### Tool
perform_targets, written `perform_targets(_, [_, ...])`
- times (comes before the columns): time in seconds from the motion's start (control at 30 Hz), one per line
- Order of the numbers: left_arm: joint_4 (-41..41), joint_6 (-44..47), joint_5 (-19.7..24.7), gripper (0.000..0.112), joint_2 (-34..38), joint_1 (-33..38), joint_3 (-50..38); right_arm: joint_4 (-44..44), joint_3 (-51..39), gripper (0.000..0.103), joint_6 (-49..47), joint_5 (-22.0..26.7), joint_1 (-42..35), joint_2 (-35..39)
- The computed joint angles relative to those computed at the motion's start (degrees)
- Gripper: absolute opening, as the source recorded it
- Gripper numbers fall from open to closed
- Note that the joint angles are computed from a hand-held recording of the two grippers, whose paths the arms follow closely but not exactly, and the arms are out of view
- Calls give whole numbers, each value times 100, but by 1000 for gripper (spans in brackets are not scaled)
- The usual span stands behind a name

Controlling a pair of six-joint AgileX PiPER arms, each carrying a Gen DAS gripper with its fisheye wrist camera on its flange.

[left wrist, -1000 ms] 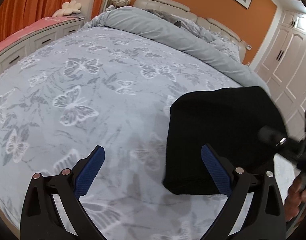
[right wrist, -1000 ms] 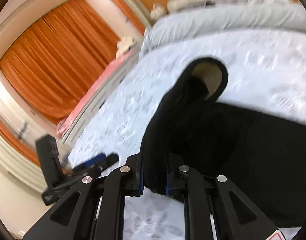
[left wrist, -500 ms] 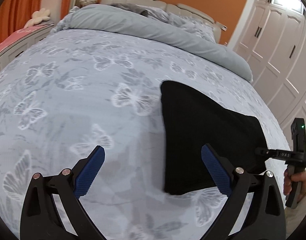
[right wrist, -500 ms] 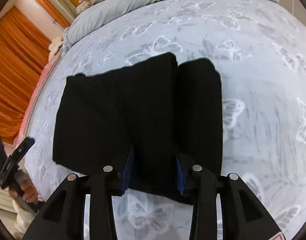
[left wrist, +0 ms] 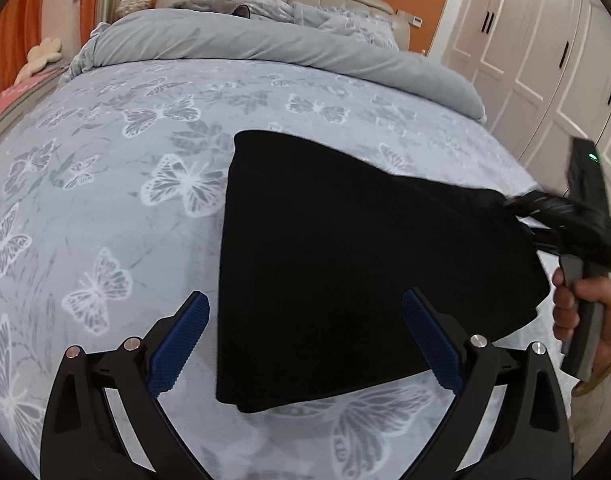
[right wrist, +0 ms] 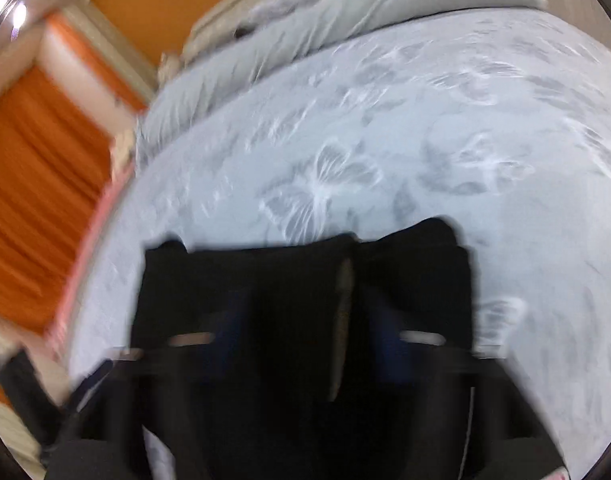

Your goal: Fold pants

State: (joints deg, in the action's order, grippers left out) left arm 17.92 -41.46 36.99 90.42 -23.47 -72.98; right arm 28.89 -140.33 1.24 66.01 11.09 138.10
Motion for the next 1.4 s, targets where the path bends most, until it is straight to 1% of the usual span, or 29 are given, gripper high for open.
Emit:
perform_targets(0.03, [-59, 78, -29, 95, -9, 44, 21, -73, -270, 3, 95, 202, 48, 112])
perform_targets(0.1, [-129, 148, -36, 95, -38, 134, 26, -220, -122, 3, 114, 84, 90, -296])
perform_targets(0.17, [-351, 289, -91, 95, -103, 270, 50, -415, 759, 3, -158, -575, 80, -1124])
perform_targets(0.23, [-540, 376, -134, 95, -161, 380, 82, -1033, 1190, 5, -80, -804, 98, -1493])
perform_targets(0.27, [-617, 410, -153, 95, -182, 408, 96, -1545, 1166, 10, 83, -690, 115, -1383])
perform_targets(0.3, [-716, 466, -165, 95, -191, 440, 100, -1881, 935, 15, 196, -388, 109, -1087])
perform_targets(0.33, [-813, 524, -171, 95, -190, 459, 104, -1987, 934, 18, 260, -300, 83, -842])
perform_targets(0.37, [-838, 532, -166, 95, -182, 453, 99, -1865, 1162, 19, 370, -364, -17, -784])
perform_targets(0.4, [-788, 488, -131, 95, -170, 420, 87, -1677, 1459, 19, 341, -573, -93, -956])
perform_targets(0.43, [-702, 418, -104, 95, -175, 376, 84, -1596, 1528, 20, 300, -600, -128, -1128])
perform_targets(0.47, [-664, 391, -110, 95, -191, 350, 90, -1523, 1771, 26, 144, -804, -154, -1484])
perform_targets(0.5, [-565, 326, -115, 95, -222, 306, 103, -1479, 2243, 32, 9, -1228, -151, -1892])
perform_targets(0.53, [-461, 246, -103, 95, -227, 276, 94, -1535, 2767, 52, -33, -1628, -142, -2310])
perform_targets(0.57, [-380, 177, -104, 95, -231, 254, 90, -1629, 3208, 65, -36, -1799, -147, -2660])
perform_targets(0.6, [-336, 137, -111, 96, -227, 239, 87, -1531, 3470, 65, -150, -1741, -198, -2833])
perform_targets(0.63, [-374, 171, -99, 96, -203, 246, 64, -1276, 3645, 65, -336, -1570, -294, -2914])
perform_targets(0.77, [-648, 372, -81, 96, -126, 272, 20, 230, 3844, 64, -1290, -321, -745, -2609])
perform_targets(0.8, [-691, 416, -89, 96, -122, 259, 13, 371, 3949, 64, -1491, -237, -758, -2615])
perform_targets(0.93, [-476, 294, -107, 96, -125, 175, -1, 247, 4615, 64, -2102, -390, -692, -3013])
perform_targets(1.0, [-469, 273, -104, 96, -98, 162, -13, 382, 4727, 64, -2232, -388, -699, -2935])
perform_targets(1.03, [-507, 293, -89, 96, -77, 159, -32, 362, 4729, 60, -2227, -370, -638, -2821])
perform_targets(1.07, [-510, 291, -68, 96, -42, 140, -59, 322, 4557, 46, -2188, -194, -557, -2620])
perform_targets(1.1, [-524, 298, -22, 96, 17, 117, -111, 443, 4519, 31, -2260, -143, -499, -2499])
perform_targets(1.13, [-541, 320, 1, 96, 52, 101, -136, 475, 4511, 9, -2280, -151, -449, -2461])
perform_targets(1.23, [-452, 305, 58, 96, 104, 38, -171, -22, 4558, 9, -2223, -573, -239, -2828])
perform_targets(1.27, [-438, 301, 52, 96, 101, 39, -162, -47, 4556, 9, -2302, -694, -282, -3063])
perform_targets(1.33, [-413, 253, 19, 96, 82, 59, -131, 246, 4636, 9, -2547, -828, -564, -3353])
perform_targets(1.37, [-456, 276, 22, 96, 95, 85, -139, 191, 4578, 9, -2460, -870, -734, -3272])
perform_targets(1.4, [-497, 316, 21, 96, 121, 114, -147, -93, 4460, 9, -2230, -840, -787, -3080])
